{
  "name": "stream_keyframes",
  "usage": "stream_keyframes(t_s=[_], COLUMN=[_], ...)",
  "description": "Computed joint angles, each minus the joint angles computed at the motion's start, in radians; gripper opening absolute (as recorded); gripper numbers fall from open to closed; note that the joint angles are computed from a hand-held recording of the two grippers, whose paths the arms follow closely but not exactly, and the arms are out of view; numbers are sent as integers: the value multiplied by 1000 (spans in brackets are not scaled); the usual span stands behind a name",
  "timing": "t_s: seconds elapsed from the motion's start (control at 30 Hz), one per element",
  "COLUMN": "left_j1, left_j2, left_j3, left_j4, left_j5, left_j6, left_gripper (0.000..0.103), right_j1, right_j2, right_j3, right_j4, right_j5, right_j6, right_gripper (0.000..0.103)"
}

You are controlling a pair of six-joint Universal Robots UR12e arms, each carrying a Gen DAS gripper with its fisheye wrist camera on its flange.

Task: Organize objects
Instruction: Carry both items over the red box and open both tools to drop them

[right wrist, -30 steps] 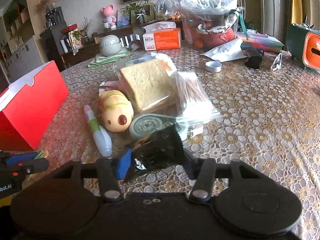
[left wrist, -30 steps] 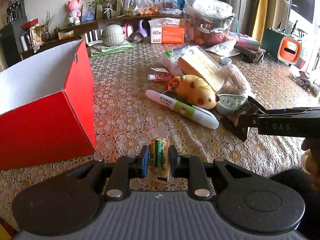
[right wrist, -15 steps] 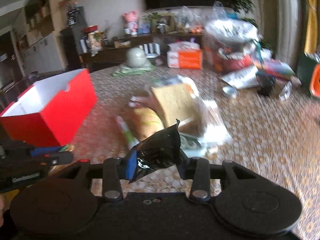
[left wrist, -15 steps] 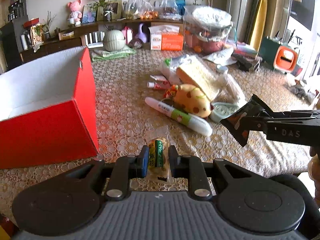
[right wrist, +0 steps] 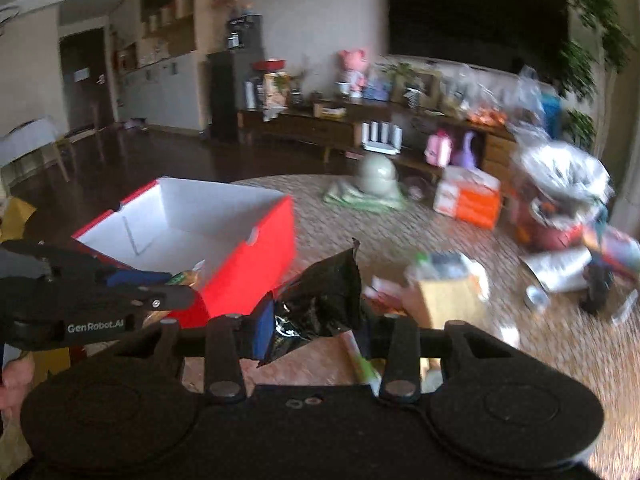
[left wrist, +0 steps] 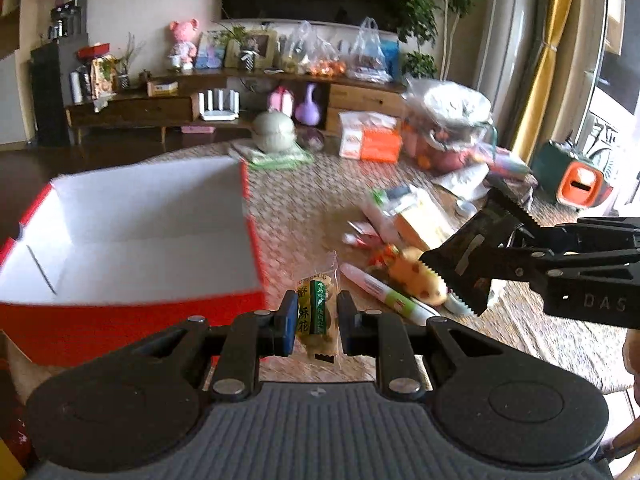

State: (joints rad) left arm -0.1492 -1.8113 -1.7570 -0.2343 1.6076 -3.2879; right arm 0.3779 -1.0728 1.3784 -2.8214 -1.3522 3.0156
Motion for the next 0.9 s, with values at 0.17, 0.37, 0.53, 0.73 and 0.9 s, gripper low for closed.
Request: stream_keyframes(t_s=[0.17, 0.37, 0.53, 0.73, 0.9], left_j1=[33, 74, 108, 143, 165], left_j2=[17, 27, 17, -11, -48], left_j3=[4, 8, 31, 65, 101], left_j4=[-17, -30, -65, -123, -178], left_j5=[13, 47, 71, 101, 110], left_j6=[8, 34, 68, 98, 111], left_gripper=[20, 20, 20, 20, 20], right_j1=[36, 71, 94, 116, 129], right_j2=[46, 107, 161, 231, 298], right_j3=[-84, -196, -286, -392, -501], right_j4=[34, 106, 172, 267, 405], right_j5=[-13, -1, 1, -12, -3], right_j6=[-71, -101, -136, -184, -188], right_gripper=[40, 40, 40, 40, 40])
